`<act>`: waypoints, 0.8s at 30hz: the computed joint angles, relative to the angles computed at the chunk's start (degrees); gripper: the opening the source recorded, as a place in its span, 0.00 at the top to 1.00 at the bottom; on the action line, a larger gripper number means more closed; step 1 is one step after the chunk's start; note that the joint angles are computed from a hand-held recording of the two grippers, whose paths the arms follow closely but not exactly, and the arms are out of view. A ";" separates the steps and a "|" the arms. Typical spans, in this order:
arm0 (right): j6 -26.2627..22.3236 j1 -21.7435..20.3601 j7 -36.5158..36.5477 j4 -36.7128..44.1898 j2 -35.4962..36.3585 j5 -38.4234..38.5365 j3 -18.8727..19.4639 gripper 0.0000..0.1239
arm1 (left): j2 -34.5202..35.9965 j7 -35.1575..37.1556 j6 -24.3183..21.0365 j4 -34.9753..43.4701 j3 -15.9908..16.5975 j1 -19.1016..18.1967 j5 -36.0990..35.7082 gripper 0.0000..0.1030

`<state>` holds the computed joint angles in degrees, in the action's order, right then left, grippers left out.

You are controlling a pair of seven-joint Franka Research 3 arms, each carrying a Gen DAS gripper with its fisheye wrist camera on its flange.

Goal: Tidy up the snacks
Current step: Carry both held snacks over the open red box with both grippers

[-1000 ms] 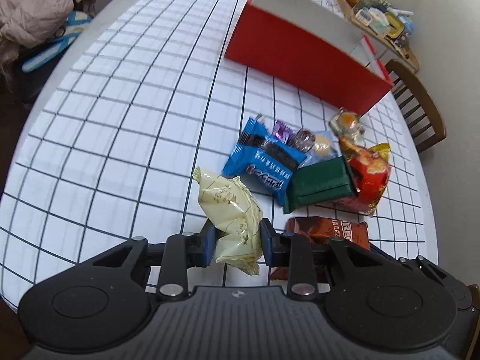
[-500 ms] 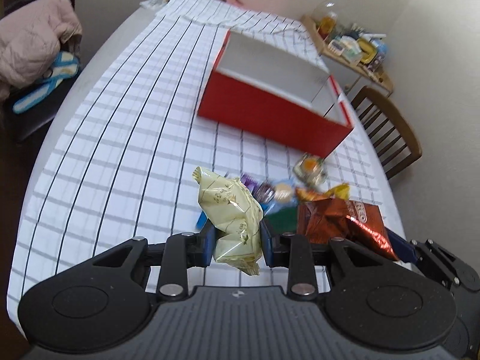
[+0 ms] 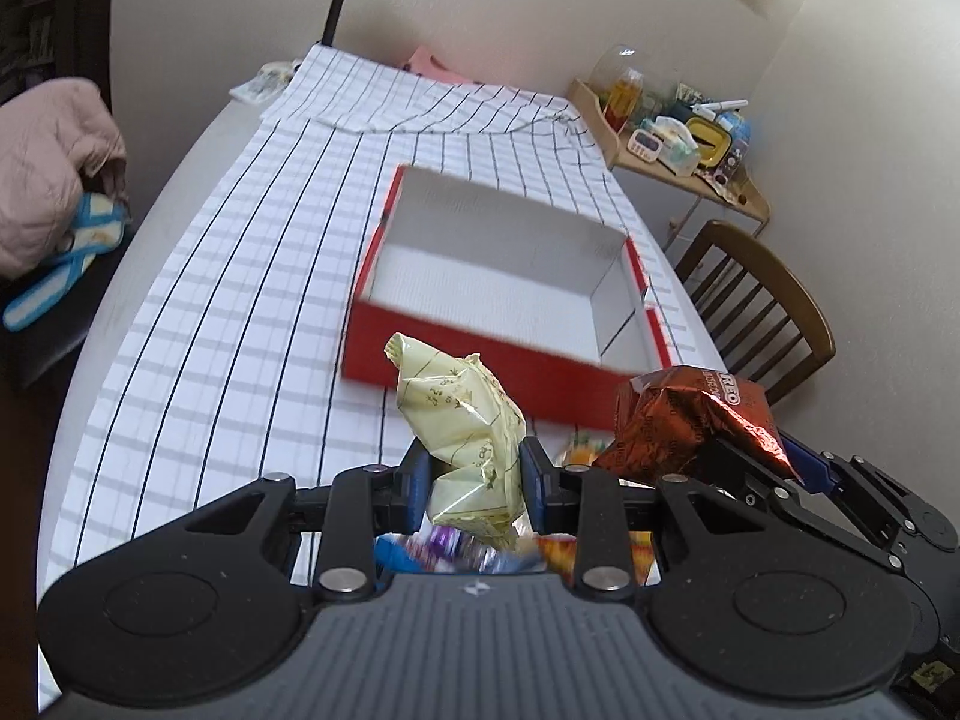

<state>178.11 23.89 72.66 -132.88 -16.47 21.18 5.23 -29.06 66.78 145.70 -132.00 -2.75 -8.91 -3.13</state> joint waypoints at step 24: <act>-14.32 -7.30 -8.63 32.33 29.25 2.14 0.15 0.69 | 34.73 -3.87 -5.69 32.87 -4.49 6.21 7.36 0.71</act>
<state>163.79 16.58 64.03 -100.55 12.78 23.32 5.38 5.67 62.91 140.01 -99.14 -7.24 -2.70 4.23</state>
